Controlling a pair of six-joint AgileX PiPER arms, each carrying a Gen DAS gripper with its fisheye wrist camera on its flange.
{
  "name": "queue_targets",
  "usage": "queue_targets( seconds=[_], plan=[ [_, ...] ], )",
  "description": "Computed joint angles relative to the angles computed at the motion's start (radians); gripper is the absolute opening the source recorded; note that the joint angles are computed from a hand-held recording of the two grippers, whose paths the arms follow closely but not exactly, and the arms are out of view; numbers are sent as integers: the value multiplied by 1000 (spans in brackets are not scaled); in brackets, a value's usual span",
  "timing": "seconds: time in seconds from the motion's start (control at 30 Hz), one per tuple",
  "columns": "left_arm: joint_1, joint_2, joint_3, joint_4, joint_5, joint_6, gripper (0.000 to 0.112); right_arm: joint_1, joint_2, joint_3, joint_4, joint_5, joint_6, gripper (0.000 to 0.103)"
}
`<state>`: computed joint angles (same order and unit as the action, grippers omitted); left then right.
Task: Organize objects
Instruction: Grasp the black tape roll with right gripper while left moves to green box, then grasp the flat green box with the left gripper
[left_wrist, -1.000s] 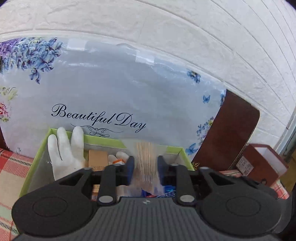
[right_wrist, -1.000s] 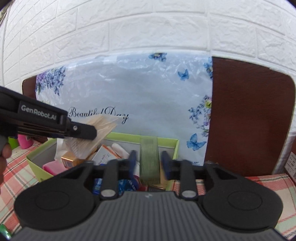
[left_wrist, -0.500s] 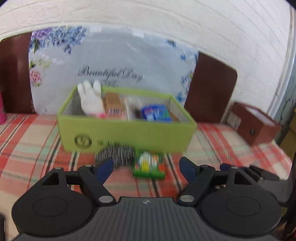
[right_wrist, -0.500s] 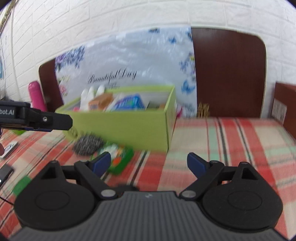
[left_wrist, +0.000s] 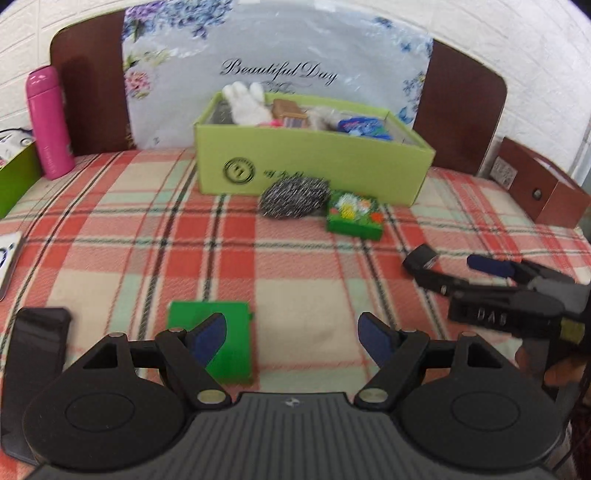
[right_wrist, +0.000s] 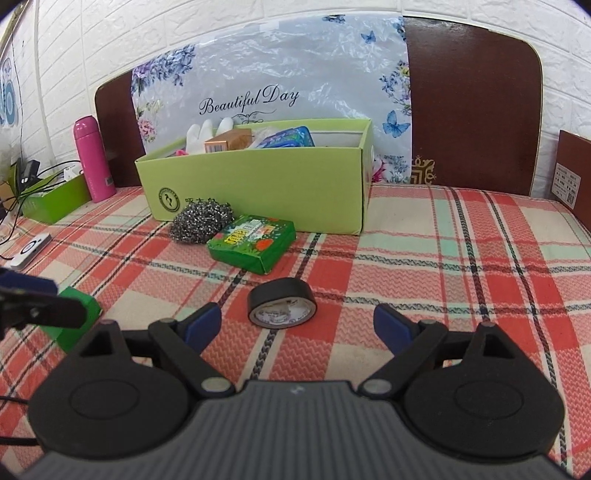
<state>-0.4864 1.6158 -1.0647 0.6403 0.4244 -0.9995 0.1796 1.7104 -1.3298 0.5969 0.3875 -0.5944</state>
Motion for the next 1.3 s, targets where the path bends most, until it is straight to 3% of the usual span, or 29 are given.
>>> queue_targets(
  seconds=[0.2,0.27,0.33,0.43,0.63,0.7,0.87,0.93,1.1,1.3],
  plan=[
    [-4,-30,70,1,55,-25,81,22,55,-50,-58,2,48,82],
    [-3,-25,74,-20,72,-6,81,28,69,-67,-61,11,39,75],
    [-9,-16,76,-23,93,-1,81,35,88,-96,-95,42,62,46],
    [-12,-6,87,-30,92,5,81,42,73,-85,-127,44,81,46],
    [-44,-15,137,121,48,-144,80,20,6,-14,-52,79,5,46],
    [-54,-24,160,179,27,-195,75,13,-22,14,-49,95,-10,46],
    [-62,-23,167,231,-16,-247,49,-12,-115,102,-17,141,-70,46],
    [-61,-8,154,246,-33,-266,45,-25,-150,139,11,149,-103,46],
    [-64,-17,127,197,-12,-242,48,-40,-180,174,-10,145,-75,46],
    [-75,-72,156,389,86,-455,76,-33,-176,172,-31,138,-50,46]
  ],
)
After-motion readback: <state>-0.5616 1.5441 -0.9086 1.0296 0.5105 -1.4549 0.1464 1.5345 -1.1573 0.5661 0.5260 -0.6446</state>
